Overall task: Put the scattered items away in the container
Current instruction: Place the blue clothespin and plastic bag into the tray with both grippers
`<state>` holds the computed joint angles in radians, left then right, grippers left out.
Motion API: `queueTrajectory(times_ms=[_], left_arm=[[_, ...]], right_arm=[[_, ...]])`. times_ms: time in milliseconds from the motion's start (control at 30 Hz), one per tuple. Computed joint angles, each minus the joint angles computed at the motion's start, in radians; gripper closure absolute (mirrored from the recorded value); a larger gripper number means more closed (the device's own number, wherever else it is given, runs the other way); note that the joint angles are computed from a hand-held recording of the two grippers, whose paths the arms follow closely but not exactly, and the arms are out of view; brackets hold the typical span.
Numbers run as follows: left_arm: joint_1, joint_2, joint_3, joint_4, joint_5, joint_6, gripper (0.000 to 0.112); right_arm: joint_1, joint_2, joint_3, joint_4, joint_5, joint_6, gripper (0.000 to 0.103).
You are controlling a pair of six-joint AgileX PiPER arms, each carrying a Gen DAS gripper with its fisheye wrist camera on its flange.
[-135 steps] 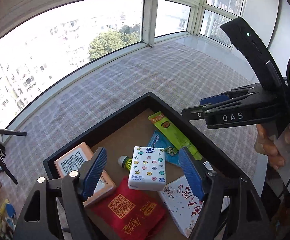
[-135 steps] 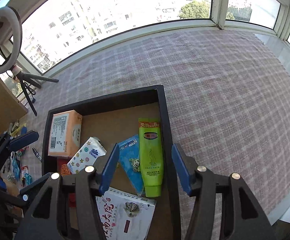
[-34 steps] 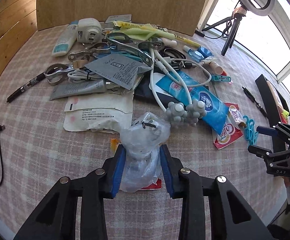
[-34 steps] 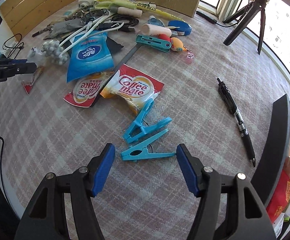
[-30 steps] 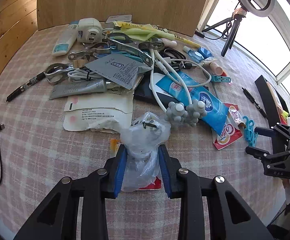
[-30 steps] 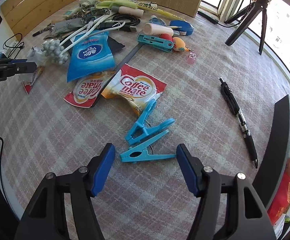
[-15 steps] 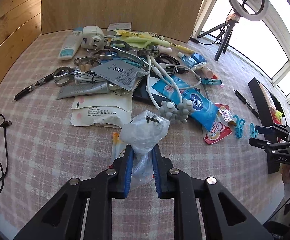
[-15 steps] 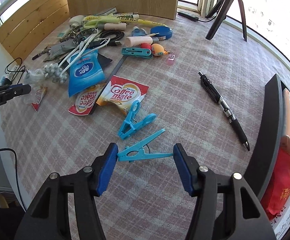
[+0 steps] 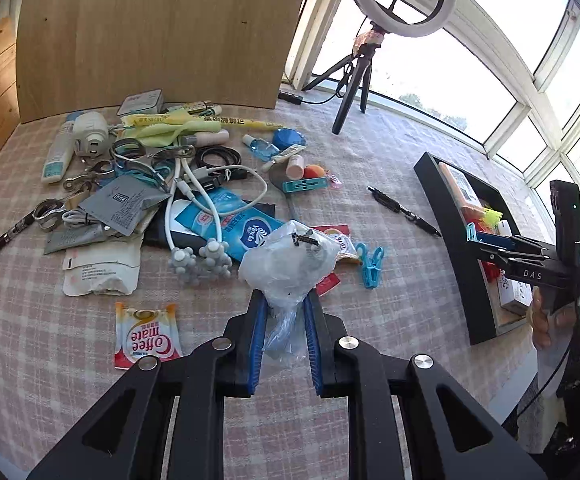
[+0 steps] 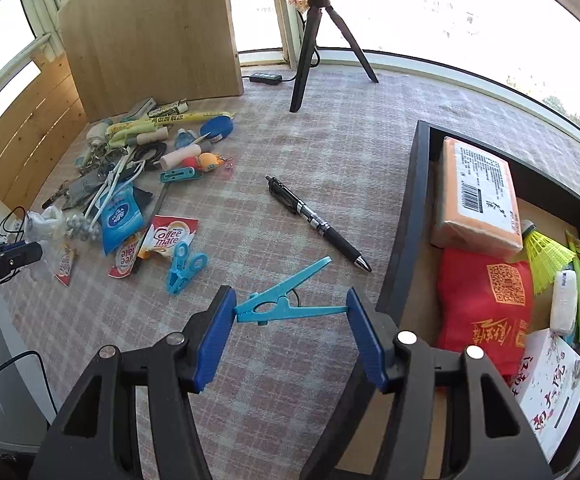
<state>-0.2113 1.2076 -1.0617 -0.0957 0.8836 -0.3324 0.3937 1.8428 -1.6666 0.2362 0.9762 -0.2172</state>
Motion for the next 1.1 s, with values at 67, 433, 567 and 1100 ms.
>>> queueTrajectory(times_ms=[67,433,567,1100], left_arm=[[-0.08,0.068,-0.062,0.002,-0.021,-0.01,0.095],[-0.42,0.522,-0.577,-0.039,0.004,0.08,0.095],[-0.5,0.674,-0.784,-0.049,0.078,0.111,0.095],[-0.601,0.857,-1.075,0.101,0.201,0.063,0.039]], right_arm=[[-0.042,-0.03,0.026,-0.006,-0.009,0.006,0.047],[-0.314,-0.146,0.139,0.02,-0.002,-0.012,0.047],[-0.384,-0.172,0.175,0.024,-0.003,-0.03,0.047],[-0.451,-0.204,0.204,0.005,-0.061,0.004,0.036]])
